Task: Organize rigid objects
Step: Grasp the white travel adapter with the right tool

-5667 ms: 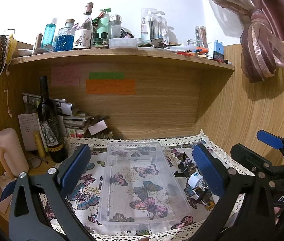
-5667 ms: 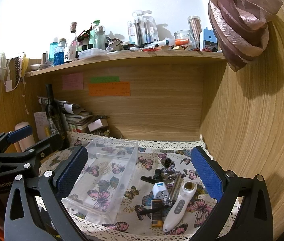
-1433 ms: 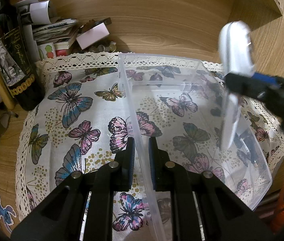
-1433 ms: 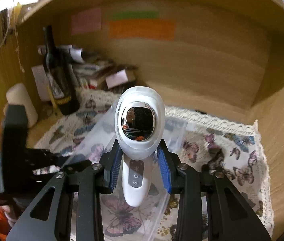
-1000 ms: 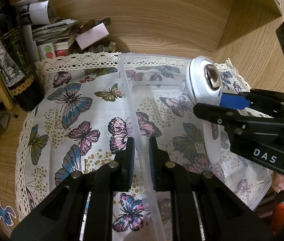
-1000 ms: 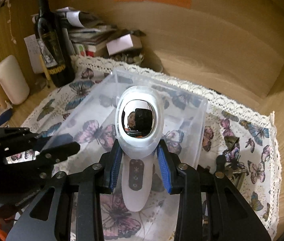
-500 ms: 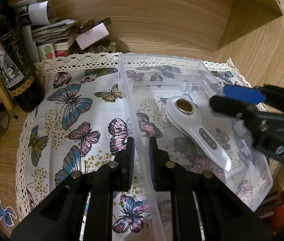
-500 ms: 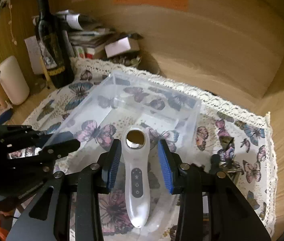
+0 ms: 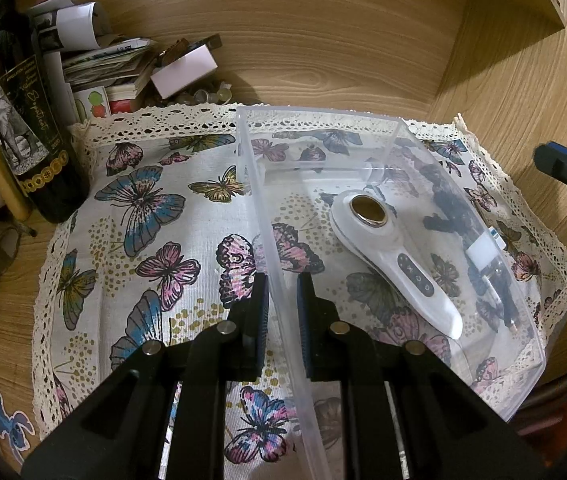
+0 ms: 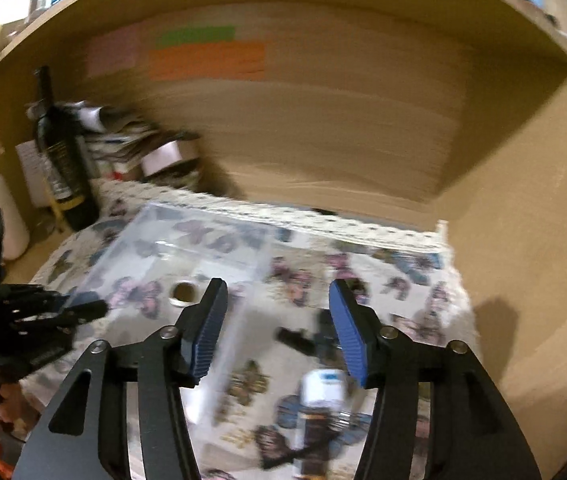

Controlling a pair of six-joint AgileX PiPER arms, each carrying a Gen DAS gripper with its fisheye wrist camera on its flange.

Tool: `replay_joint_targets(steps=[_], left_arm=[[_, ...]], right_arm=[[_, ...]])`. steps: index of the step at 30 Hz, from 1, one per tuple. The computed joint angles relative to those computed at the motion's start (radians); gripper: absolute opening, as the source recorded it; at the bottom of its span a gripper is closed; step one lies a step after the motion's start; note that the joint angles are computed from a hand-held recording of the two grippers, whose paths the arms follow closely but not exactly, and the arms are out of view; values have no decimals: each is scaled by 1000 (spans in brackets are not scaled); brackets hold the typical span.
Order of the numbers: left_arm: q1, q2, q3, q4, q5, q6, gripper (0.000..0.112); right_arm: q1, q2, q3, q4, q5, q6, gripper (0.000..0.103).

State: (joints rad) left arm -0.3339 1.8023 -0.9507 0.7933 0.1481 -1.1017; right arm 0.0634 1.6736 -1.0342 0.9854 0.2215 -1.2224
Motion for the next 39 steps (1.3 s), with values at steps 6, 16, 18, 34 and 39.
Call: replay_joint_targets(steps=[6,16,18,34,39], left_arm=[[0,-3,5,11,-2,-9,14],[0,-2,5,2,0,-1,14],[0,-2,5,-1,-1,2,14],[1,-1,6,-1,-3,2,14],[1,-1,6,-5,-3,7,14]], right_arm=[[-60,32,11,-105,-26,109,53],[-92,180,-16,-137,23,136,53],[-89,210,-35,-173,39,170,53],[-92,260,-66,-180,72,182,34],[-95,208,-40,-96,68,101,34]])
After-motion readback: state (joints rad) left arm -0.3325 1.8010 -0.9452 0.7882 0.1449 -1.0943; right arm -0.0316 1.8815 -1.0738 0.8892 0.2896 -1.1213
